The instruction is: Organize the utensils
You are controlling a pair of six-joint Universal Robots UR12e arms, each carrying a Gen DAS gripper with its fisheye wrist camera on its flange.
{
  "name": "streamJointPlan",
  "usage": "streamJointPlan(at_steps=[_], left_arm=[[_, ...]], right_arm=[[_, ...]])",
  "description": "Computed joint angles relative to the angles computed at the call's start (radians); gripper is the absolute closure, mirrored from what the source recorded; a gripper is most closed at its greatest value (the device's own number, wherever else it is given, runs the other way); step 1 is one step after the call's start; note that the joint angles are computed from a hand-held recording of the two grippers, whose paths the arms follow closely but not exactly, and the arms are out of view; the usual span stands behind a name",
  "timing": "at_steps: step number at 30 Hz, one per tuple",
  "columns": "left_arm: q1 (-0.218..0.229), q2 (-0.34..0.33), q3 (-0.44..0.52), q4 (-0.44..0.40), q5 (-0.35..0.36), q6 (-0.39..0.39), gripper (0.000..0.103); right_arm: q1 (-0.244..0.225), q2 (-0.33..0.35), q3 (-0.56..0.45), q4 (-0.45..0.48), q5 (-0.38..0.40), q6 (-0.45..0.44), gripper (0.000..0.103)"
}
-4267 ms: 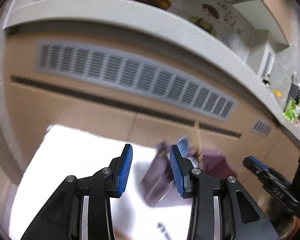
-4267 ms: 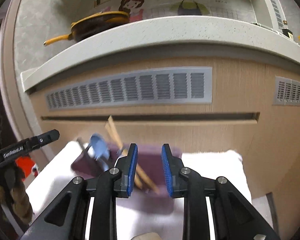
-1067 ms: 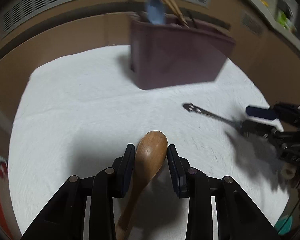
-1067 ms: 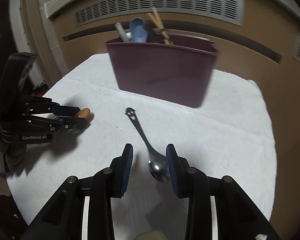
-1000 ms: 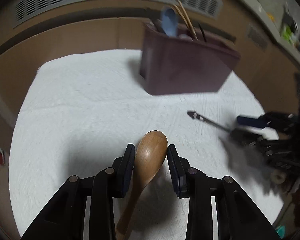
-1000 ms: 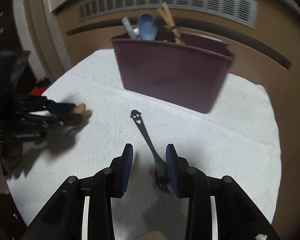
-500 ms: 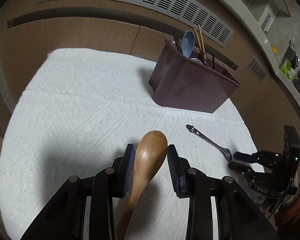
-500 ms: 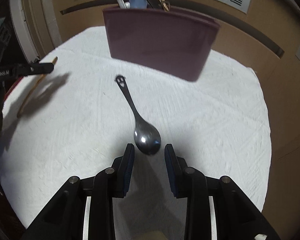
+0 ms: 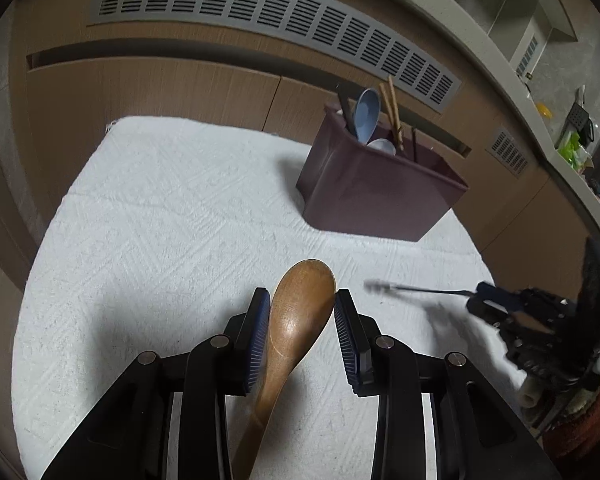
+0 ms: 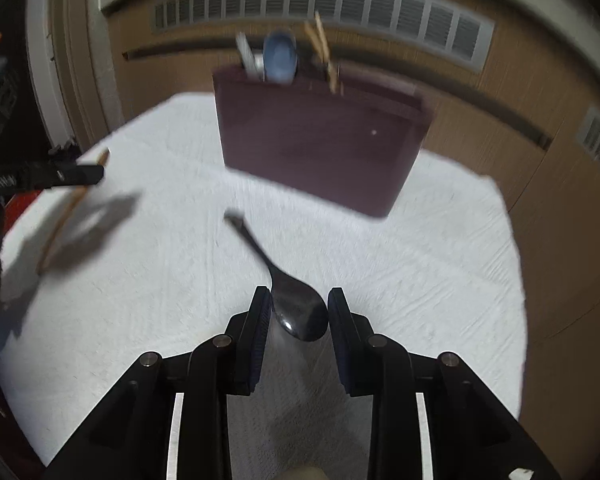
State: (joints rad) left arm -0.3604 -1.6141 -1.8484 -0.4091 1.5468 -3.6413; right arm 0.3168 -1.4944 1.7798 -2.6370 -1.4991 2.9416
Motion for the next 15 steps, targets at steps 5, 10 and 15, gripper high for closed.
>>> streamJointPlan(at_steps=[5, 10, 15], left_arm=[[-0.010, 0.001, 0.012, 0.026, 0.008, 0.014, 0.069], [-0.011, 0.011, 0.005, 0.039, 0.016, 0.021, 0.069], [-0.001, 0.016, -0.005, 0.035, 0.011, 0.007, 0.069]], right_arm=[[0.007, -0.012, -0.030, -0.066, 0.004, 0.006, 0.100], [-0.010, -0.015, -0.061, 0.067, 0.058, 0.045, 0.089], [-0.066, -0.033, -0.031, 0.283, 0.264, 0.111, 0.077]])
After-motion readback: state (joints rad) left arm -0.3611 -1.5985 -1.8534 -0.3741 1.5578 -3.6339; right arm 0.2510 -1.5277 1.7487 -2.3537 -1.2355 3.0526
